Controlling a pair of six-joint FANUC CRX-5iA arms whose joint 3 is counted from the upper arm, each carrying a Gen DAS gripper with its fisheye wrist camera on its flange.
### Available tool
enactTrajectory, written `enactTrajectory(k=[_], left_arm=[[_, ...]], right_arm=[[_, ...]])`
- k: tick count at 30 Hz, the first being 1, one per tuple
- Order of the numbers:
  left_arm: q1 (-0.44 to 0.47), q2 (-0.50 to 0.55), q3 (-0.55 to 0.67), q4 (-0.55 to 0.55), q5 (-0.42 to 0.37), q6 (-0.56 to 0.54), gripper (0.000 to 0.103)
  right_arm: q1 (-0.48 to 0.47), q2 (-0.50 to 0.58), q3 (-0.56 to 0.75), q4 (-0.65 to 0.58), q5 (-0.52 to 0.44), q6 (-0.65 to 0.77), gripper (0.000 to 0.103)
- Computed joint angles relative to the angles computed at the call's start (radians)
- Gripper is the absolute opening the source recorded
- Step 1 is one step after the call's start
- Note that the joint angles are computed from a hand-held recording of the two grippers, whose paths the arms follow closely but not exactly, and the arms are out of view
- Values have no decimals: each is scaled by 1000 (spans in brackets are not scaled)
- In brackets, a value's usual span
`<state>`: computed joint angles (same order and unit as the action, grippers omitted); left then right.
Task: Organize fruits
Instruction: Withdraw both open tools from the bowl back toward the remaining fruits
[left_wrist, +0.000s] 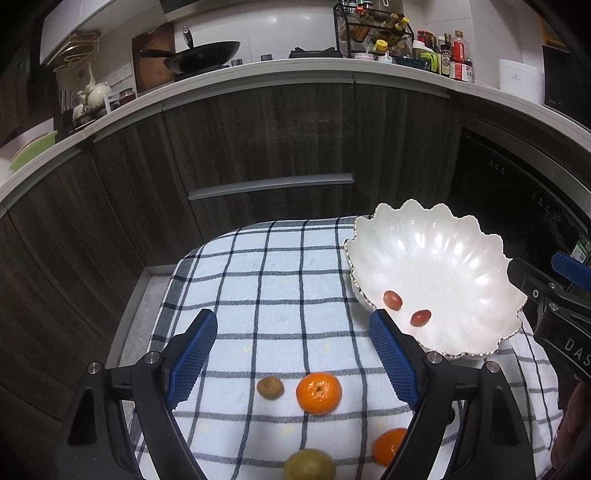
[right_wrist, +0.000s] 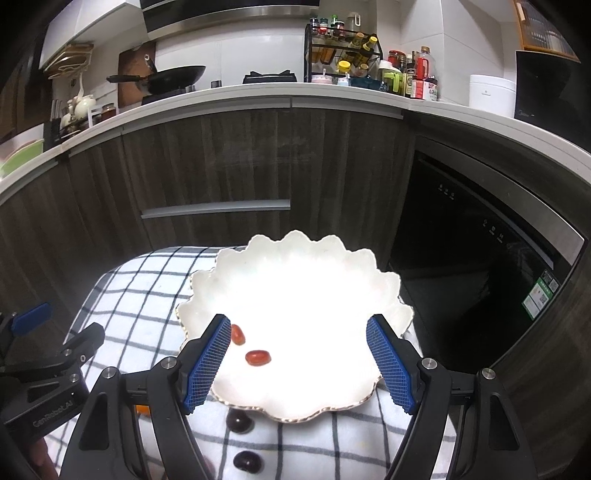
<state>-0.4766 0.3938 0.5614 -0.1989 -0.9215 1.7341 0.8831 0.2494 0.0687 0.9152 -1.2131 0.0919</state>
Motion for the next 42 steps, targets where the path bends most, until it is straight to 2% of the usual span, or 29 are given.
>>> enactTrajectory(k=[11, 15, 42], left_arm=[[7, -67, -89, -9, 26, 14, 84], [-2, -96, -124, -46, 43, 34, 84], [-18, -217, -312, -45, 101, 37, 84]], right_arm=[[32, -6, -10, 4, 7, -5, 77], [43, -10, -15, -4, 14, -1, 77], [112, -67, -111, -26, 31, -22, 77]])
